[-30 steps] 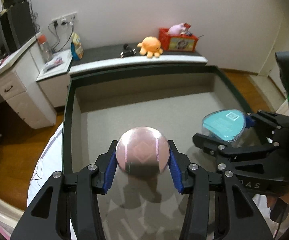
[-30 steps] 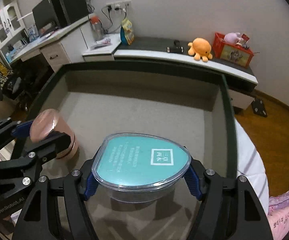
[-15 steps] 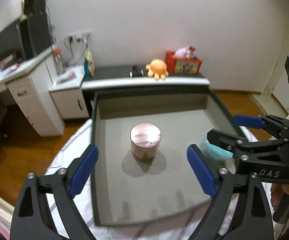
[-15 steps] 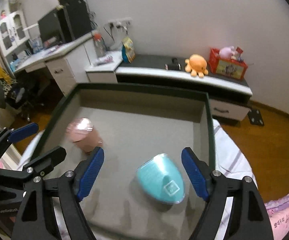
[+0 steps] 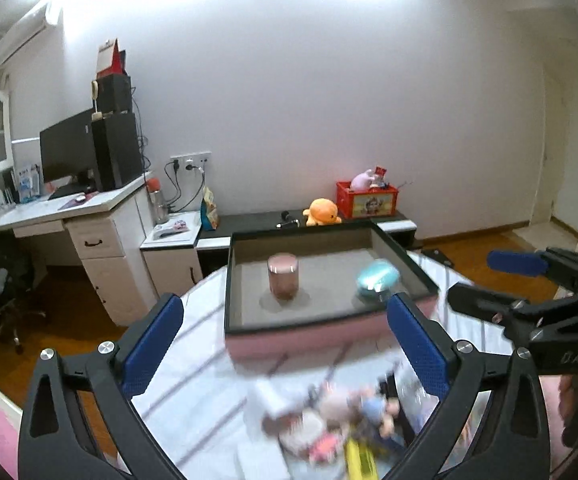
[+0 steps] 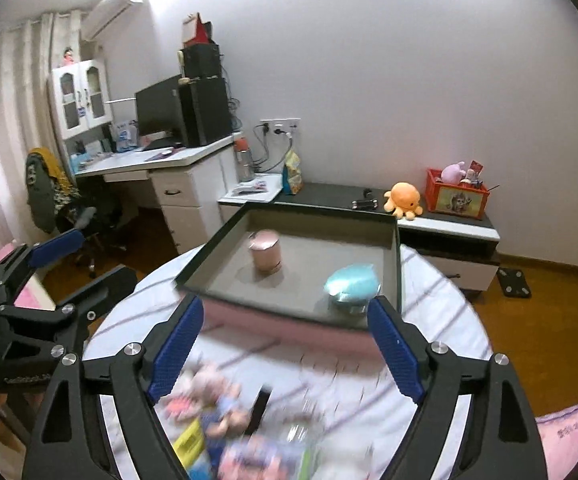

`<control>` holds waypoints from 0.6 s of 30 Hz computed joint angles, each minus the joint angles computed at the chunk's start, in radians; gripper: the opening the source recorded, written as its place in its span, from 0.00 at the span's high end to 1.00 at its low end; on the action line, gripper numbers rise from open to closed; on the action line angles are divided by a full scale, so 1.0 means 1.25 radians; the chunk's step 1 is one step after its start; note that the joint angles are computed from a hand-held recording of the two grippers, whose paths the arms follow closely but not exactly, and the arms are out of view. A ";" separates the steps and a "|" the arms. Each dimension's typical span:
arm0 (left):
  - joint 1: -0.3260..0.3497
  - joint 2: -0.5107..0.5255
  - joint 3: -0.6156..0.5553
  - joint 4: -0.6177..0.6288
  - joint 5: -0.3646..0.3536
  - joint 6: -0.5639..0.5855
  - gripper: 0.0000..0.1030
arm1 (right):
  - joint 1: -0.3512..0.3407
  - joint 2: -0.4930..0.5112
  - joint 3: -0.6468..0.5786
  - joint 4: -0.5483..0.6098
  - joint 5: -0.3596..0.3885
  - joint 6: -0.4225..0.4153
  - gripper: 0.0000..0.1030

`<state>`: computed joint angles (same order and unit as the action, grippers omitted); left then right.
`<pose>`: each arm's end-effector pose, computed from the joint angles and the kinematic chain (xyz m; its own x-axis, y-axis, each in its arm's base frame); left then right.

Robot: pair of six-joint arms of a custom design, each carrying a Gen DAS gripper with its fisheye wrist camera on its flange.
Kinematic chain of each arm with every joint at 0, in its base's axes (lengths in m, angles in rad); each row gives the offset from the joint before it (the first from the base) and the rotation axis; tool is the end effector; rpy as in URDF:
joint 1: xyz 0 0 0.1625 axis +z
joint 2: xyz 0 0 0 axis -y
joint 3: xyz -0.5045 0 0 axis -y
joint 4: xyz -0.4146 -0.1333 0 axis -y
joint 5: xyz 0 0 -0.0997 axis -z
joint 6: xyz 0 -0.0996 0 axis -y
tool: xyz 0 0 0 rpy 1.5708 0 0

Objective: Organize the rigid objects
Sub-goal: 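Withdraw both tools from the box back toward the remaining items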

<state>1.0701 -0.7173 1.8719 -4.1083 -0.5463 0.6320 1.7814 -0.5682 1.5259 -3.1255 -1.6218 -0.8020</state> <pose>-0.1047 -0.6463 0.2032 -0.6399 -0.2961 -0.7091 0.5796 0.4199 -0.6984 0.2931 -0.7576 0.0687 -0.5589 -0.7070 0.4334 -0.8265 0.4324 -0.3606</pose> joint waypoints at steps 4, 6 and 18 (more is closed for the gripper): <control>-0.020 0.012 0.064 -0.056 0.031 -0.014 0.00 | -0.019 -0.040 0.108 -0.097 0.008 -0.005 0.17; -0.033 0.024 0.081 -0.093 0.064 -0.009 0.00 | -0.027 -0.052 0.149 -0.140 0.003 -0.001 0.17; -0.050 0.036 0.183 -0.154 0.112 -0.111 0.00 | -0.073 -0.077 0.268 -0.281 -0.031 0.020 0.17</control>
